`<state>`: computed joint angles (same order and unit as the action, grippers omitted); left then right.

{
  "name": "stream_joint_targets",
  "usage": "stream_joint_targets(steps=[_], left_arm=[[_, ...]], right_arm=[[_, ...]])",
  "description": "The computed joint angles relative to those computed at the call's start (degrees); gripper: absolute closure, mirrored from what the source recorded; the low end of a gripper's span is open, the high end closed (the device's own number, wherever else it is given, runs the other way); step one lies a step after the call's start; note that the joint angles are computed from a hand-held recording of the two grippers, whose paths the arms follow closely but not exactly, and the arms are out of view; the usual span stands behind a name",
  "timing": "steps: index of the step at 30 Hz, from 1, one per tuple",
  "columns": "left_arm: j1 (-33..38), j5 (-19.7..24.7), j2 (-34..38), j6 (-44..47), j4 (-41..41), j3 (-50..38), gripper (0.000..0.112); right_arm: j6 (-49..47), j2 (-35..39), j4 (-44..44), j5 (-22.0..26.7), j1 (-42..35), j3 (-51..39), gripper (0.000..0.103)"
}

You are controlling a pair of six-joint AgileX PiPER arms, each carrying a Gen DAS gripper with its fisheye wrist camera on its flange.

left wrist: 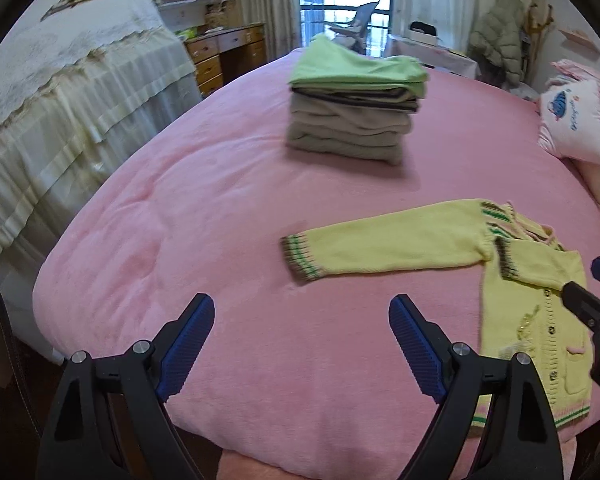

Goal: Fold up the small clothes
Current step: 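Move the right tool to the other sleeve's striped cuff and grasp it, then lift the cuff with the right tool and fold the sleeve across the body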

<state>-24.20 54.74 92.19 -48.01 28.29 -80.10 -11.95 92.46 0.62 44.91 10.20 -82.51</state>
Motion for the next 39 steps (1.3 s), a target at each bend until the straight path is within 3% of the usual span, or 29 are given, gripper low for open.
stream_joint_targets(steps=[9, 19, 23, 25, 26, 27, 30, 32, 39], left_arm=[[14.67, -10.05, -3.49, 3.36, -6.38, 10.98, 0.024], [23.65, -15.92, -0.82, 9.9, -15.38, 15.86, 0.024], [24.27, -16.38, -0.01, 10.52, -16.06, 15.81, 0.024], [24.33, -16.05, 0.77, 11.11, -16.54, 15.1, 0.024], [24.15, -15.82, 1.08, 11.08, -16.62, 14.72, 0.024], [24.2, -16.01, 1.63, 11.33, -16.82, 14.39, 0.024], [23.65, -17.54, 3.82, 11.62, -16.85, 12.79, 0.024], [23.42, -18.02, 5.22, 10.67, -16.03, 11.39, 0.024], [21.48, -15.01, 9.3, 9.27, -15.5, 4.22, 0.024]], right_arm=[[3.6, 19.82, -2.37, 3.47, 13.67, -17.38, 0.045], [1.86, 44.44, -4.04, 17.52, 20.49, -49.16, 0.045], [3.01, 50.24, -8.86, 19.71, 22.82, -55.96, 0.045], [3.25, 52.75, -10.68, 21.13, 23.58, -58.68, 0.053], [3.12, 54.36, -10.87, 22.64, 23.73, -60.88, 0.068], [3.04, 55.02, -10.94, 23.46, 23.69, -61.86, 0.075], [3.99, 52.19, -9.14, 20.09, 22.79, -56.41, 0.081], [4.12, 52.42, -5.36, 21.87, 21.01, -58.18, 0.084], [2.75, 44.12, 2.79, 17.87, 15.96, -48.21, 0.085]])
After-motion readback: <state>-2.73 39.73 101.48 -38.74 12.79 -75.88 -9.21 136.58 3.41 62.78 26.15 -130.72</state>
